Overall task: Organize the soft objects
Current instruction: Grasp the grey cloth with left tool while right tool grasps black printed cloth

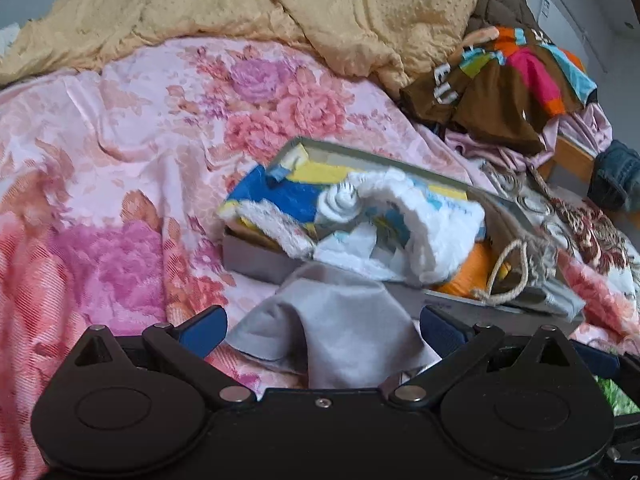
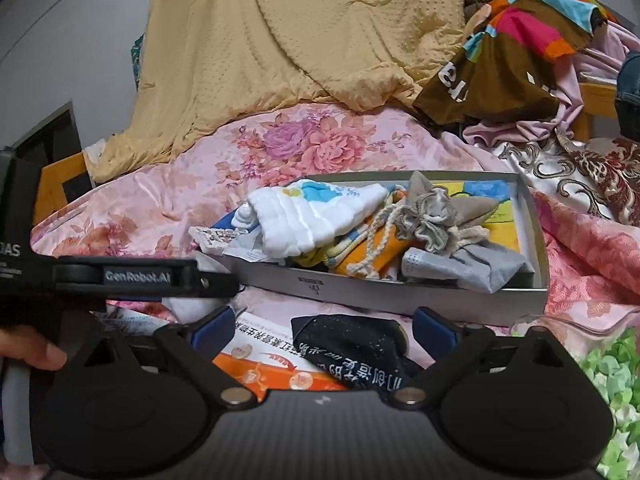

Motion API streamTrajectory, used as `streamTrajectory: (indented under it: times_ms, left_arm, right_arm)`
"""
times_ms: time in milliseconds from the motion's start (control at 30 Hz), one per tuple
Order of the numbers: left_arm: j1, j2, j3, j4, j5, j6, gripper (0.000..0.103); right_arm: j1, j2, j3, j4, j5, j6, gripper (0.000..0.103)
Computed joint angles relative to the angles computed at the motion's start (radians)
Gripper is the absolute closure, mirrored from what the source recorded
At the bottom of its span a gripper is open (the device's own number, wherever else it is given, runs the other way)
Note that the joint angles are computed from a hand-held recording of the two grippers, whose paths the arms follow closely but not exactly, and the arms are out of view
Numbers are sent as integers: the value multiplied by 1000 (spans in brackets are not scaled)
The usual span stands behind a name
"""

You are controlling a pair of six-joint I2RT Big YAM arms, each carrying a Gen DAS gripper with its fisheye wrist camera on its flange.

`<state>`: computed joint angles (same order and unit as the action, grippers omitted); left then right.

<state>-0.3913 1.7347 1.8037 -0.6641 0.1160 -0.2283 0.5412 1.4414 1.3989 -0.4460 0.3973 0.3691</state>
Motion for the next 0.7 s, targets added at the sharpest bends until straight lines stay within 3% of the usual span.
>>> streamTrajectory:
  times_ms: [133,400,567,700]
  left_arm:
    - [7,23,24,-37,29,37,1]
    - [15,-4,-52,63,61,62,2]
    - [20,-1,-46,55,80,58,10]
    - [24,2,-41,45,105,63,24]
  right_arm:
    - [2,18,21,-28,10,-11,16]
    - [8,47,77,-140,37,29,29]
    - [6,50,89,-168,47,53,38]
    - [3,48,94,-182,52,66,53]
